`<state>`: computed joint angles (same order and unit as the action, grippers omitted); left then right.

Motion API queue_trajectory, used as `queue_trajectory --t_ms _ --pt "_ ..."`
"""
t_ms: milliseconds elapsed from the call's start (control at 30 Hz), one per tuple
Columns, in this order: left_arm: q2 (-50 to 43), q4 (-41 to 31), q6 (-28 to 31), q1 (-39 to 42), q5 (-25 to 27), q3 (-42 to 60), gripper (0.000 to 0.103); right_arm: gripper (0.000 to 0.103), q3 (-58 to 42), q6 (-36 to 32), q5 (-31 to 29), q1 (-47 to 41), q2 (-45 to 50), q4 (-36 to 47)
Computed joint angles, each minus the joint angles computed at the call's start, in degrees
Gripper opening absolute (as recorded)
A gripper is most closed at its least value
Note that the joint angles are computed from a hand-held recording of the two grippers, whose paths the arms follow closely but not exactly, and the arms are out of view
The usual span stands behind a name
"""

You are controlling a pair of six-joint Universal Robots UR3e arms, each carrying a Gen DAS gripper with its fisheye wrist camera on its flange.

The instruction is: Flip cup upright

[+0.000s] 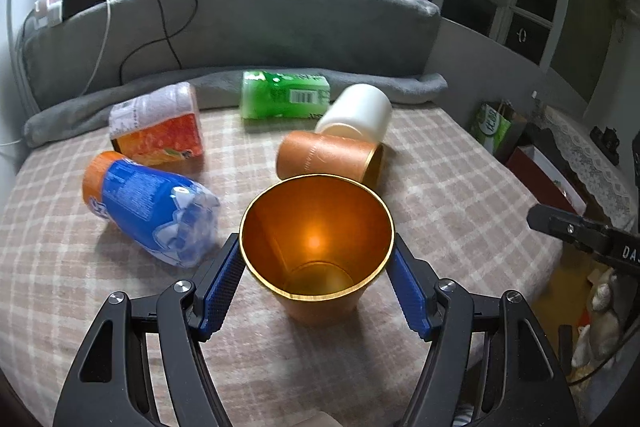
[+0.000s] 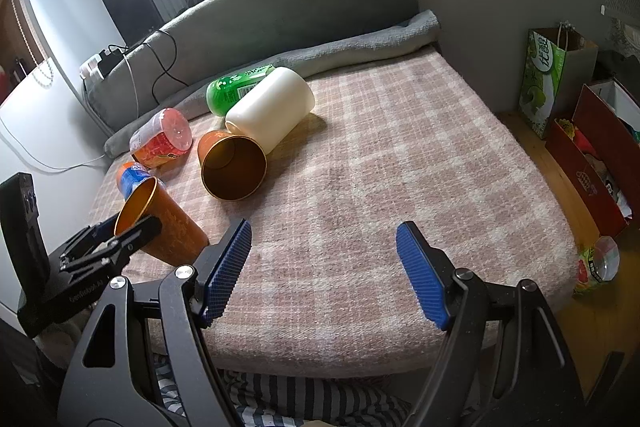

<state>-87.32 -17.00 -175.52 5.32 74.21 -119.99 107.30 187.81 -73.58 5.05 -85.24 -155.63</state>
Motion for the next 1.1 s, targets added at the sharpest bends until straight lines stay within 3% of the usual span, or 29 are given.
queue_trajectory --t_ms 400,600,700,1100 --pt "2.47 -5.87 2.39 2.74 -6.52 -0.82 0.077 0.078 -0.23 -0.33 -0.73 0.87 -0.12 -0.95" --pt "7.19 -6.88 3.70 4.62 -7.42 -4.88 0.077 0.078 -1.65 -0.36 -3.05 3.32 0.32 -3.50" --pt "12.07 -6.91 4.17 6.63 -7.93 -8.12 0.077 0.084 -2.48 -0.53 -5.91 5.77 0.95 -6.56" --pt "35.34 -0.40 0.61 17.32 -8.91 -16.54 0.077 0.092 -5.65 -2.78 -20.77 16.78 4.17 -18.10"
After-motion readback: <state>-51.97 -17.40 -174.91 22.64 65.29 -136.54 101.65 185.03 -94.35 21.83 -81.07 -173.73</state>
